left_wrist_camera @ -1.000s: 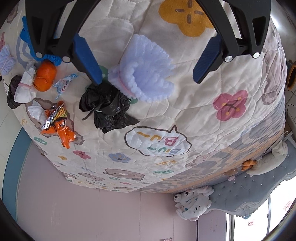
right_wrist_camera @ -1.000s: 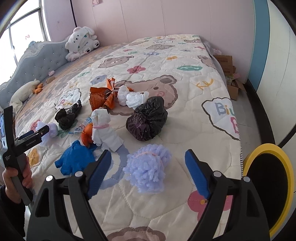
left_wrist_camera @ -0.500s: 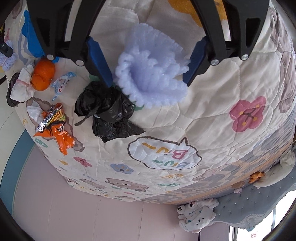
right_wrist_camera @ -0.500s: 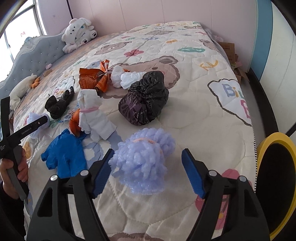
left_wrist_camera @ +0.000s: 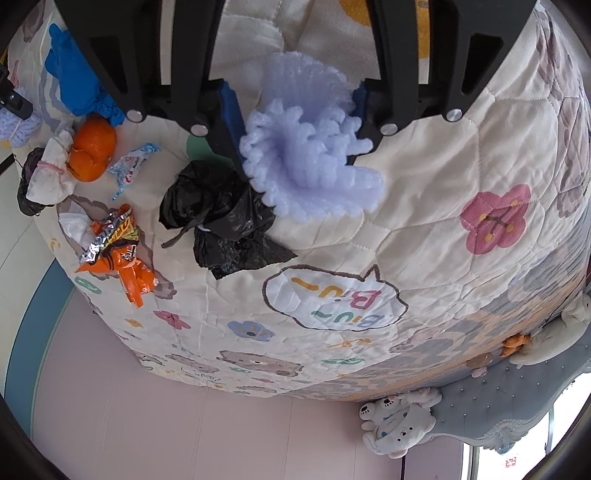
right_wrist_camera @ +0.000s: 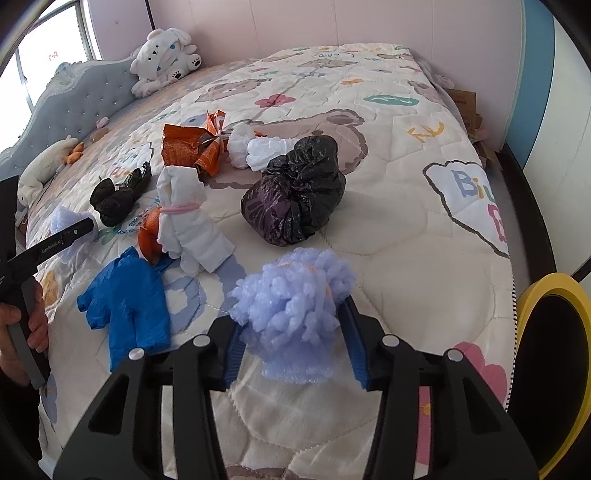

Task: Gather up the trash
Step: 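Grasp a lavender fluffy ball with each tool, then carry both lavender fluffy balls over the yellow bin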

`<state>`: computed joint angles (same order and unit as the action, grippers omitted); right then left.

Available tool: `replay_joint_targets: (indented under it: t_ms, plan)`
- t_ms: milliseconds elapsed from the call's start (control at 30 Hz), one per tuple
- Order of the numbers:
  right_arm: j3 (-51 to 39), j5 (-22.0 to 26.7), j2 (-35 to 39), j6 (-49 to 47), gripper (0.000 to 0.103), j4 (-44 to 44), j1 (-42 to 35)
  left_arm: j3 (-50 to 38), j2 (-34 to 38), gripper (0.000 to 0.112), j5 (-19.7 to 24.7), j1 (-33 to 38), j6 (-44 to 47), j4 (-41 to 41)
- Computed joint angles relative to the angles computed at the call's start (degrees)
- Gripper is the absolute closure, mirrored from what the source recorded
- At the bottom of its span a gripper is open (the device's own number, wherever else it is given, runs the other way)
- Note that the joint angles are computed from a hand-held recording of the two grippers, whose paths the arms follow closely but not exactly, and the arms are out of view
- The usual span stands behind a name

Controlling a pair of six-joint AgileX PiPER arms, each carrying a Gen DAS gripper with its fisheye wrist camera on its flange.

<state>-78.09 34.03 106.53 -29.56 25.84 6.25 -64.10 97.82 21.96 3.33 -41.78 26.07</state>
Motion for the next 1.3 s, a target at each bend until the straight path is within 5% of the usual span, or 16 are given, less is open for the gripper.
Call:
replay_joint_targets:
  t_ms: [633,1300]
  plan:
    - [3.0,4.1,-7.9,-9.0,0.058,10.9,-4.1,1.6,-8.8,0.069,5.5,-4.3,-4.5,4.5]
    - [5.8,10.7,-17.1,-16.9,0.058,18.1,-14.9,-3.8,-11.4,0.069,13.1,-17.1,-8.0,7.0]
